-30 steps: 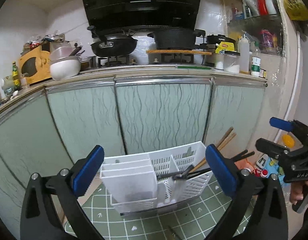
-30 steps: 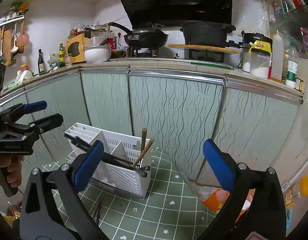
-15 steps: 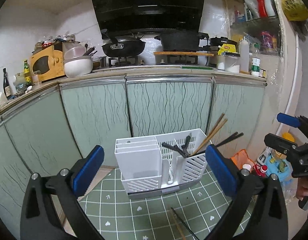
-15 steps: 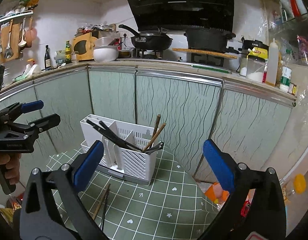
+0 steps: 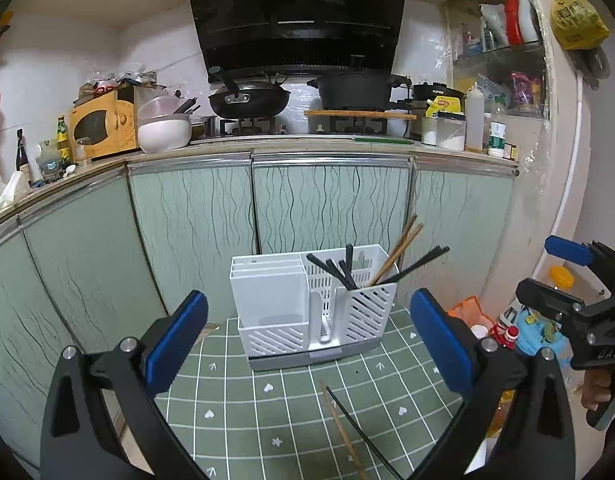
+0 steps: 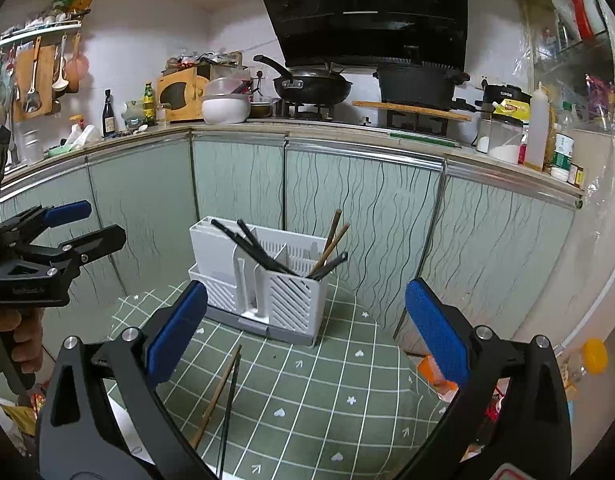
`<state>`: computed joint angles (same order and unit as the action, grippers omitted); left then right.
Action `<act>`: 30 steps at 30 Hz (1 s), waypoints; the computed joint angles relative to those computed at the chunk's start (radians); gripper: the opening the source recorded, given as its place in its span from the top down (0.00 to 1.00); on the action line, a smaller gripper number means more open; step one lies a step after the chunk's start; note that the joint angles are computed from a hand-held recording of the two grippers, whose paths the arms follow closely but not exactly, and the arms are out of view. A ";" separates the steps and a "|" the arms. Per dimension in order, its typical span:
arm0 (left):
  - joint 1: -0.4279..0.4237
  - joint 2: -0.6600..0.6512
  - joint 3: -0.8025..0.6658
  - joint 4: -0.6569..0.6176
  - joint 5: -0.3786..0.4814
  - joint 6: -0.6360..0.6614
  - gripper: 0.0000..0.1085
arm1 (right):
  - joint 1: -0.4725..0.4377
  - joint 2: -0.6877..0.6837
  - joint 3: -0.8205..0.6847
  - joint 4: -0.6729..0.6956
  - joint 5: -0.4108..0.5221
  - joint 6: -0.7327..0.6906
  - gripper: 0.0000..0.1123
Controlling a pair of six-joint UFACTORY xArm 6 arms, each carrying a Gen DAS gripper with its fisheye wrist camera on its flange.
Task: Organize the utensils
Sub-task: 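Lower both open tools toward the last wooden and black chopsticks on the cloth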
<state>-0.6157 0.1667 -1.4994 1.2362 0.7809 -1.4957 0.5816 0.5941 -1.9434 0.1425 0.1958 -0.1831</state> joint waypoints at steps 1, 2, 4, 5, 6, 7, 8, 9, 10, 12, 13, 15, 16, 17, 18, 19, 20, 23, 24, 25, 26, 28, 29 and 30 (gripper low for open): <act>-0.005 -0.004 0.008 0.003 0.005 -0.006 0.09 | 0.003 -0.019 0.035 0.000 -0.010 -0.001 0.15; -0.012 -0.008 0.018 0.005 0.009 -0.014 0.08 | 0.006 -0.036 0.068 0.011 -0.023 -0.010 0.15; -0.023 -0.015 0.035 0.007 0.015 -0.033 0.08 | 0.010 -0.064 0.124 0.017 -0.045 -0.015 0.15; -0.026 -0.020 0.045 0.009 0.016 -0.041 0.08 | 0.011 -0.077 0.150 0.013 -0.054 -0.011 0.15; -0.031 -0.024 0.056 0.011 0.020 -0.050 0.08 | 0.013 -0.094 0.185 0.024 -0.067 -0.020 0.15; -0.038 -0.028 0.069 0.015 0.023 -0.060 0.09 | 0.016 -0.106 0.212 0.039 -0.077 -0.032 0.15; -0.043 -0.033 0.081 0.019 0.026 -0.068 0.08 | 0.018 -0.119 0.242 0.041 -0.089 -0.034 0.15; -0.048 -0.036 0.090 0.022 0.031 -0.075 0.08 | 0.020 -0.131 0.268 0.039 -0.100 -0.033 0.15; -0.055 -0.037 0.098 0.022 0.040 -0.080 0.08 | 0.021 -0.140 0.289 0.034 -0.109 -0.030 0.15; -0.066 -0.044 0.117 0.033 0.049 -0.099 0.09 | 0.025 -0.158 0.336 0.042 -0.134 -0.036 0.15; -0.074 -0.046 0.127 0.041 0.060 -0.113 0.09 | 0.028 -0.165 0.355 0.046 -0.143 -0.040 0.15; -0.085 -0.052 0.149 0.046 0.066 -0.130 0.08 | 0.030 -0.177 0.391 0.034 -0.158 -0.028 0.15; -0.089 -0.055 0.160 0.050 0.068 -0.139 0.08 | 0.032 -0.180 0.404 0.042 -0.165 -0.034 0.15; -0.095 -0.055 0.168 0.052 0.075 -0.146 0.08 | 0.037 -0.185 0.422 0.074 -0.174 -0.062 0.15; -0.098 -0.055 0.173 0.051 0.077 -0.147 0.08 | 0.039 -0.188 0.436 0.080 -0.179 -0.067 0.15; -0.101 -0.055 0.182 0.050 0.079 -0.149 0.08 | 0.040 -0.190 0.448 0.076 -0.184 -0.064 0.15; -0.104 -0.055 0.191 0.051 0.080 -0.153 0.09 | 0.039 -0.190 0.455 0.064 -0.186 -0.053 0.15; -0.112 -0.054 0.218 0.058 0.088 -0.164 0.09 | 0.043 -0.186 0.480 0.068 -0.192 -0.050 0.15; -0.115 -0.053 0.230 0.063 0.091 -0.174 0.08 | 0.049 -0.183 0.486 0.131 -0.190 -0.104 0.15; -0.118 -0.052 0.237 0.067 0.094 -0.182 0.08 | 0.052 -0.181 0.492 0.160 -0.192 -0.129 0.15; -0.120 -0.052 0.247 0.071 0.095 -0.191 0.08 | 0.053 -0.178 0.500 0.169 -0.197 -0.136 0.15; -0.122 -0.049 0.267 0.074 0.094 -0.213 0.08 | 0.057 -0.169 0.509 0.202 -0.204 -0.168 0.15; -0.120 -0.050 0.275 0.074 0.087 -0.222 0.08 | 0.059 -0.166 0.513 0.213 -0.205 -0.178 0.15; -0.119 -0.049 0.286 0.076 0.080 -0.235 0.08 | 0.061 -0.161 0.518 0.233 -0.205 -0.202 0.15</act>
<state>-0.7349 0.1180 -1.2136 1.3119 0.8606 -1.7310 0.6429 0.4333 -1.4253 0.3754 -0.0091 -0.3849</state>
